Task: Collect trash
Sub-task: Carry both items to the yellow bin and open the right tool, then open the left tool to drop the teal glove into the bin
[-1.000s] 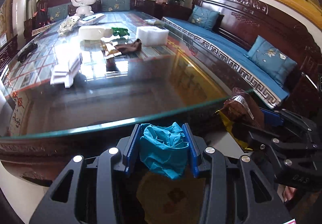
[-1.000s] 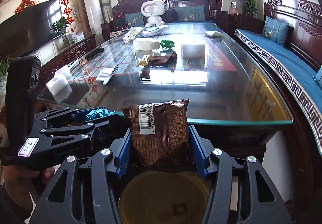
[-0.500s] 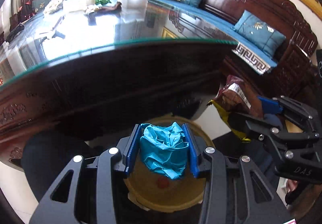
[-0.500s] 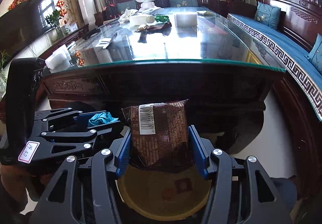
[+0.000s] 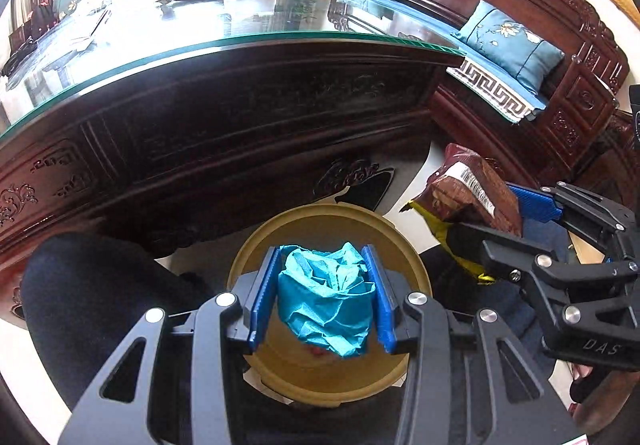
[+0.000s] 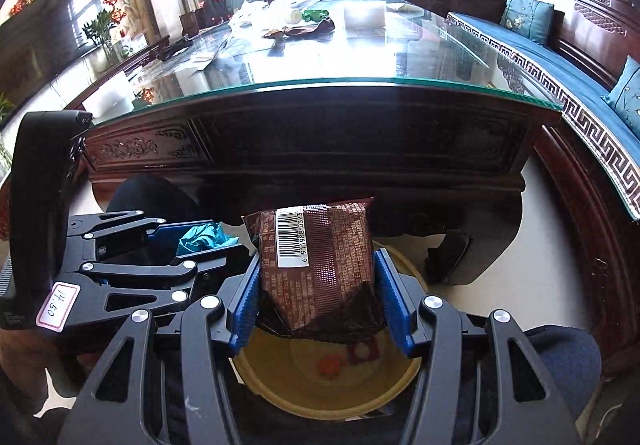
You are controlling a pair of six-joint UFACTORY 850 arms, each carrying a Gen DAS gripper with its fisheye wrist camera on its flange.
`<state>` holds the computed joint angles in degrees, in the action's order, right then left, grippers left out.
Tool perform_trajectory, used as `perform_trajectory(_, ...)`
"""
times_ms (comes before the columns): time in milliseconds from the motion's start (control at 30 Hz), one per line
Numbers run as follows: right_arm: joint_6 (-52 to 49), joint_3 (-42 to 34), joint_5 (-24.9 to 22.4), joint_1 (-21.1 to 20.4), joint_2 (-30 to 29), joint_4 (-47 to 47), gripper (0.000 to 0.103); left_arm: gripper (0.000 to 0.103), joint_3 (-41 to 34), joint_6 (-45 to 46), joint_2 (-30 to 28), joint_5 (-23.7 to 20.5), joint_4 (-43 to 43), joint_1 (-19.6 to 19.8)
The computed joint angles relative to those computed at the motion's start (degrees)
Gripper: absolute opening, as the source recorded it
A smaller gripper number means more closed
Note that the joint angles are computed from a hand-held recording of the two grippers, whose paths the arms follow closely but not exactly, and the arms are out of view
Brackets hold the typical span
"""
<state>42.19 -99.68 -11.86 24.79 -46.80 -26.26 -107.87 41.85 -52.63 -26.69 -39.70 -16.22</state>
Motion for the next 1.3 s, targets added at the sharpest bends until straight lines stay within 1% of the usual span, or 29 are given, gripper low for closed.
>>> perform_trajectory(100, -4.14, 0.27, 0.82, -0.30, 0.14, 4.95, 0.056, 0.042, -0.28, -0.01, -0.12, -0.17, -0.02, 0.00)
perform_trajectory(133, -3.57, 0.45, 0.92, -0.30, 0.26, 4.31, 0.056, 0.042, -0.41, -0.05, -0.18, -0.23, 0.03, 0.02)
perform_trajectory(200, 0.27, 0.58, 0.65, -0.19, 0.42, 0.10, 0.057, 0.042, -0.63, -0.38, -0.34, -0.37, 0.31, 0.02)
perform_trajectory(400, 5.61, 1.32, 0.48, -0.03, 0.95, -5.43, 0.057, 0.042, -0.88, -0.18, -0.52, -0.73, 0.17, -0.08)
perform_trajectory(667, 8.38, 2.40, 1.04, -0.24, 1.71, -8.30, 0.057, 0.042, -1.69, 0.89, -0.94, -1.61, -0.06, -0.28)
perform_trajectory(1000, 16.89, 4.93, 2.03, -0.77, 3.46, -15.90, 0.057, 0.042, -2.05, 1.11, -1.17, -2.37, 0.73, -1.26)
perform_trajectory(1100, 17.58, 5.83, 3.25, -1.16, 3.98, -15.98, 0.061, 0.042, -2.24, 0.83, -1.33, -2.89, 1.32, -1.55)
perform_trajectory(1133, 19.13, 6.12, 3.49, -1.23, 4.17, -17.33, 0.061, 0.042, -2.23, 0.90, -1.32, -2.97, 1.38, -1.63)
perform_trajectory(1233, 22.42, 6.44, 3.45, -1.27, 4.42, -20.49, 0.061, 0.042, -2.70, 0.73, -1.59, -3.54, 1.99, -1.89)
perform_trajectory(1300, 22.84, 6.63, 3.62, -1.40, 4.55, -20.84, 0.062, 0.042, -2.82, 1.09, -1.72, -4.01, 2.20, -2.07)
